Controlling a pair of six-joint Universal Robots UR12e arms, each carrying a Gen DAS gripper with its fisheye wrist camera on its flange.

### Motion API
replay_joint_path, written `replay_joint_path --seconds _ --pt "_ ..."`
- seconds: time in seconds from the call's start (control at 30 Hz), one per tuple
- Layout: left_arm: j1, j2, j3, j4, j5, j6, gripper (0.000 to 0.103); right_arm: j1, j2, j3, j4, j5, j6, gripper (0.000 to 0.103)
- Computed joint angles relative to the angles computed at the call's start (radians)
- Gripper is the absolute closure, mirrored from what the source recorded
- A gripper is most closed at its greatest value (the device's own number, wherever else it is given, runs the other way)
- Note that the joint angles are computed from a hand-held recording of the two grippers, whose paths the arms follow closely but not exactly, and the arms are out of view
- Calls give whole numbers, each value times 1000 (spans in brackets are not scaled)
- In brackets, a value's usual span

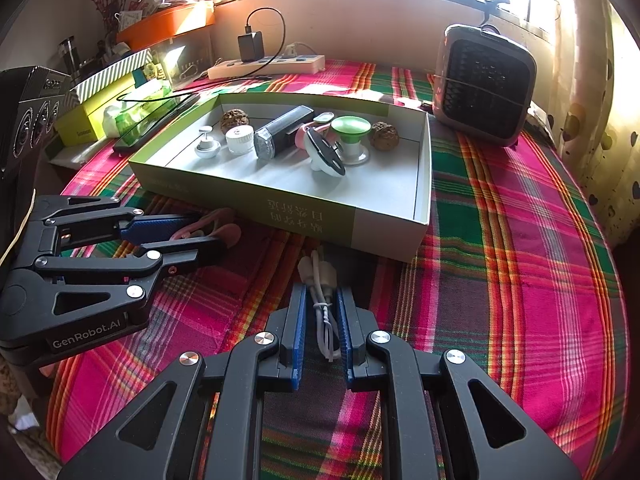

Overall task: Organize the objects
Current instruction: 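Close the left gripper on the pink clip while the right holds the white cable, then carry the pink clip with the left gripper while the right carries the white cable into the box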

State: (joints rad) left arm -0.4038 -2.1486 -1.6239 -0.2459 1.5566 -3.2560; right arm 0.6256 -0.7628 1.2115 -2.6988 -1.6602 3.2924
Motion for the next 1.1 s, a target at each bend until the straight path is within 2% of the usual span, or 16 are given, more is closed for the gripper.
replay_joint_path --seconds 0.2,1.1 --pt "-1 3 -3 4 -1 -4 82 -1 -3 6 -15 2 5 91" --pt "-1 32 -22 46 16 -18 82 6 -17 14 -76 -4 -1 91"
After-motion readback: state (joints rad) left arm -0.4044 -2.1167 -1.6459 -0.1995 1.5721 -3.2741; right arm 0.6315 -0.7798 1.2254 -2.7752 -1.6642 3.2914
